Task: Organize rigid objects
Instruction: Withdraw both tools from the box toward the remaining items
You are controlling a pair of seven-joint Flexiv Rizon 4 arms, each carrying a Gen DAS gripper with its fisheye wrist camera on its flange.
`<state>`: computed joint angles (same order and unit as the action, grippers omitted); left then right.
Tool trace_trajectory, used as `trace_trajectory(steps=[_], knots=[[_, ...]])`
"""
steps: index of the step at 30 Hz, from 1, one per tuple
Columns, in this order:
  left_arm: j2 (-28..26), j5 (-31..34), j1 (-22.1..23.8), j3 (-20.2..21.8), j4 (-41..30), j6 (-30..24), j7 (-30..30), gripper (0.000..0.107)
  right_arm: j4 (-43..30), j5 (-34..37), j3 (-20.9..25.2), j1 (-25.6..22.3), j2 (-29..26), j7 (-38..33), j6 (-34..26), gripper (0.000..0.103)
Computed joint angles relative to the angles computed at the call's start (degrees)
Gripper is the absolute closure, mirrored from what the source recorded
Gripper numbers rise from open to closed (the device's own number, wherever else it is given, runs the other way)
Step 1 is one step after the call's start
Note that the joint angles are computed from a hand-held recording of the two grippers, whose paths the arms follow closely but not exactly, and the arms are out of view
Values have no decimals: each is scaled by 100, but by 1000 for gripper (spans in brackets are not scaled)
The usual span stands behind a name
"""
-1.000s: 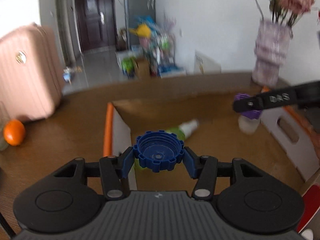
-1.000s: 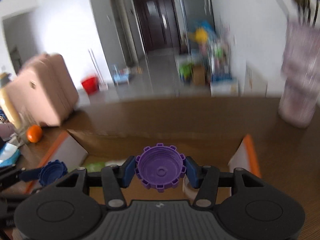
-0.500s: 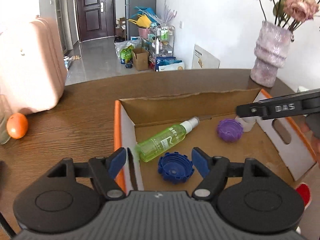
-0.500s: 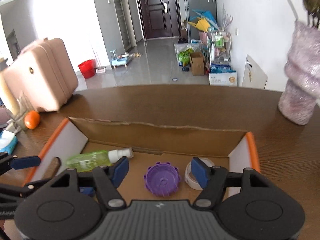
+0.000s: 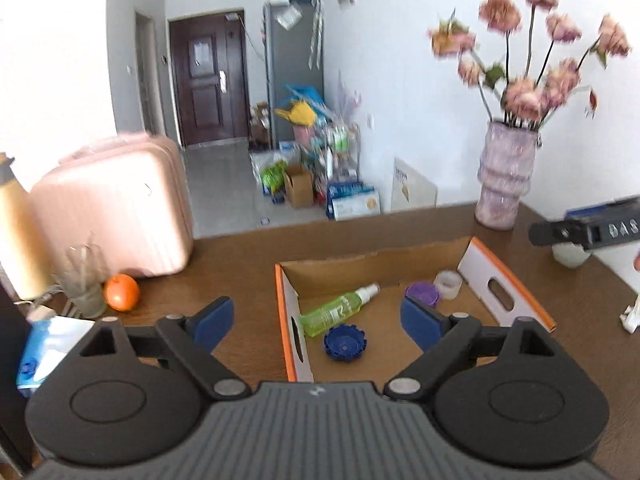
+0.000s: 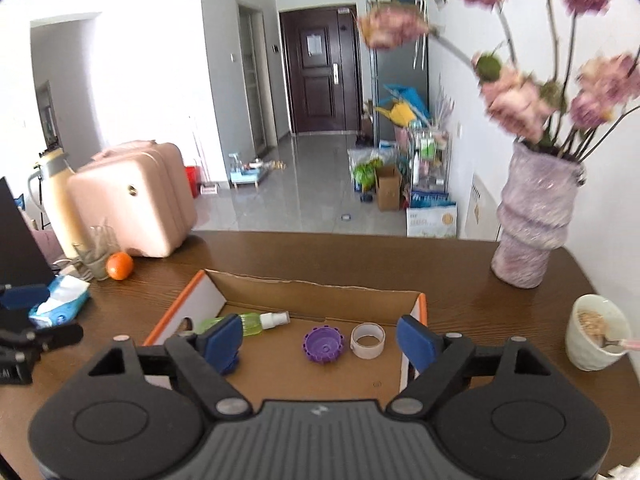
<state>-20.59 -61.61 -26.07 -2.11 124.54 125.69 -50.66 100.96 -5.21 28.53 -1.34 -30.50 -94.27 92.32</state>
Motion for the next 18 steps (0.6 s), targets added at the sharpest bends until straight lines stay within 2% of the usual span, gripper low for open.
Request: trace_trajectory(steps=[2,5,8,10,13,16,18], knots=[[81,-87,-154,-38,176,347,-124,11,399,79,88,-126,224,-68,391,16],[154,-76,-269,-186,529,1122,-867,6,1071,58,162,-281,485,-46,1162,16],[203,-108,-418,-325,916,1985,-1442,6,1861,438,-608,493,851,-245,2352,16],[233,-182,-524,-421,1145,2457,-1665,6,2329,597,-852,801,987,-475,3140,15],[227,-240,-698,-539,1488,3174,-1917,4,2911,650,-910,990,1010,-553,4334,14],[154,-242,-879,-635,1818,3880,-2198,4,3386,567,-907,1082,988,-409,5212,13],[85,-244,-1007,-698,2060,4287,-2350,4,3690,547,-915,1155,913,-292,5771,9]])
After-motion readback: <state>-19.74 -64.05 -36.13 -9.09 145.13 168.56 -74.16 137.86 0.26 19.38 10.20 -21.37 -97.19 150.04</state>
